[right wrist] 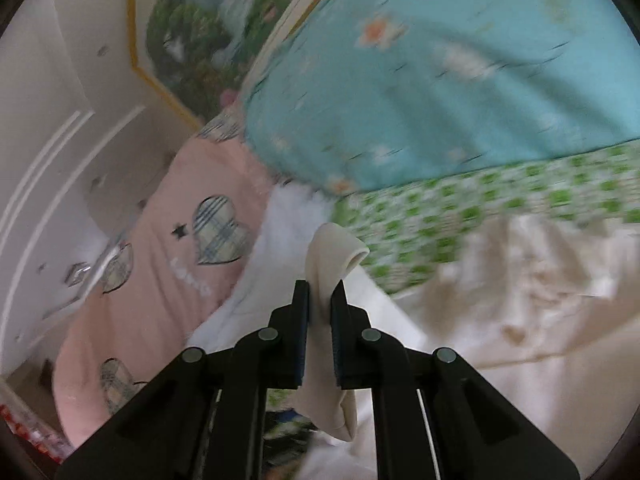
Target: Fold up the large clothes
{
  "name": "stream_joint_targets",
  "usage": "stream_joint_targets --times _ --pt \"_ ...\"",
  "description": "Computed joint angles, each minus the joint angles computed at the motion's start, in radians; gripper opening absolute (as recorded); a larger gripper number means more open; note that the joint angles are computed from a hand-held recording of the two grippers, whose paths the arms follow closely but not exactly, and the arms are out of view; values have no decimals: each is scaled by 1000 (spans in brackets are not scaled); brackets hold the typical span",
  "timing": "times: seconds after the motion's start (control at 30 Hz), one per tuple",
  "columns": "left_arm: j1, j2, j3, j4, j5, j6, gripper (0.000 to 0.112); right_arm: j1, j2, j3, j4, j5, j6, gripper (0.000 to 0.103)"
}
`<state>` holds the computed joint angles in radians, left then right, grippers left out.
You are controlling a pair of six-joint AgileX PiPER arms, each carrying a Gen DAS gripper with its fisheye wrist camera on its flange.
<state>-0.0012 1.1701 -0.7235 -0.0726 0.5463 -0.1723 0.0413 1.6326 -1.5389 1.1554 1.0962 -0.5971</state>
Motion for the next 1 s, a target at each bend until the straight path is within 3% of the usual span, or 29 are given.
stream_joint_targets --times 0.1,0.27,0.43,0.53,0.6,0.67,0.8,1.0 --pt "-74 13 4 62 -14 -64 57 -118 -55 91 -89 -15 -27 11" --pt "-205 34 28 218 -16 -224 59 -315 -21 199 -177 -2 -62 11" --pt "-205 50 49 284 -6 -293 59 -415 48 262 -277 -38 -86 11" --pt "-191 47 54 299 -5 -308 59 -414 73 275 -301 -50 -87 11" --pt "-180 32 64 349 10 -376 53 -411 69 288 -291 -45 -93 11" --pt "-96 16 72 252 -7 -311 43 -401 51 286 -282 -34 -85 11" --pt "10 -1 83 81 -23 -126 40 -394 7 282 -255 -3 -98 11" --pt "16 -23 98 75 -16 -125 40 -297 56 310 -524 -180 34 11"
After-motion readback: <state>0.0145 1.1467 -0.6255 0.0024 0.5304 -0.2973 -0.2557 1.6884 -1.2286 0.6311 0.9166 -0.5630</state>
